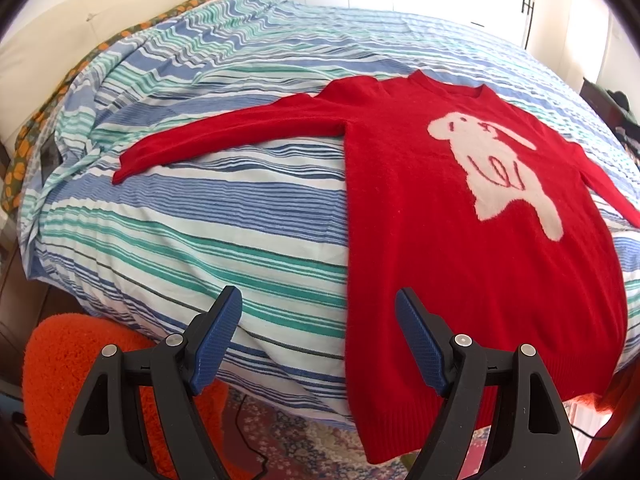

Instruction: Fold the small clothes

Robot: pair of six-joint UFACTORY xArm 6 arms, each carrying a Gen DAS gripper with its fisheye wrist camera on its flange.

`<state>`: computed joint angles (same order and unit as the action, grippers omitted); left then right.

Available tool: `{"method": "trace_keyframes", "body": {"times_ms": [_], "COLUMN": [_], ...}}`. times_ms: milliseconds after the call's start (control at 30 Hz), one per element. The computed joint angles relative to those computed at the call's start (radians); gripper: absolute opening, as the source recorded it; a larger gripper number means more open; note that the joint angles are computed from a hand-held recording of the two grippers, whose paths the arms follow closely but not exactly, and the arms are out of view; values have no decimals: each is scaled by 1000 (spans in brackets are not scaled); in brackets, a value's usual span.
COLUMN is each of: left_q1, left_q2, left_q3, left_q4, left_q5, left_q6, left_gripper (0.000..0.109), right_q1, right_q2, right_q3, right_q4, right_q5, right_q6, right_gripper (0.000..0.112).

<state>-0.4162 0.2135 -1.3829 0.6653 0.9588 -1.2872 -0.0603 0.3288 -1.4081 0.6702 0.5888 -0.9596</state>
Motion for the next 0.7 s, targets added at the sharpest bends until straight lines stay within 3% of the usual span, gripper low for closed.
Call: {"method": "trace_keyframes", "body": {"times_ms": [567, 700], "left_q1": [4, 5], "left_q2": [7, 10], "left_q3": [-1, -3], "left_q4": [-18, -22], "left_q5": [-4, -3], "left_q6": [11, 14], "left_gripper": [81, 81], "right_q1": [5, 13], "right_q2": [-1, -5], "right_q3": [6, 18], "right_q4": [-23, -83], "right_q5": [-5, -42], "right_q6": [8, 52], "right_gripper": [67, 67]}}
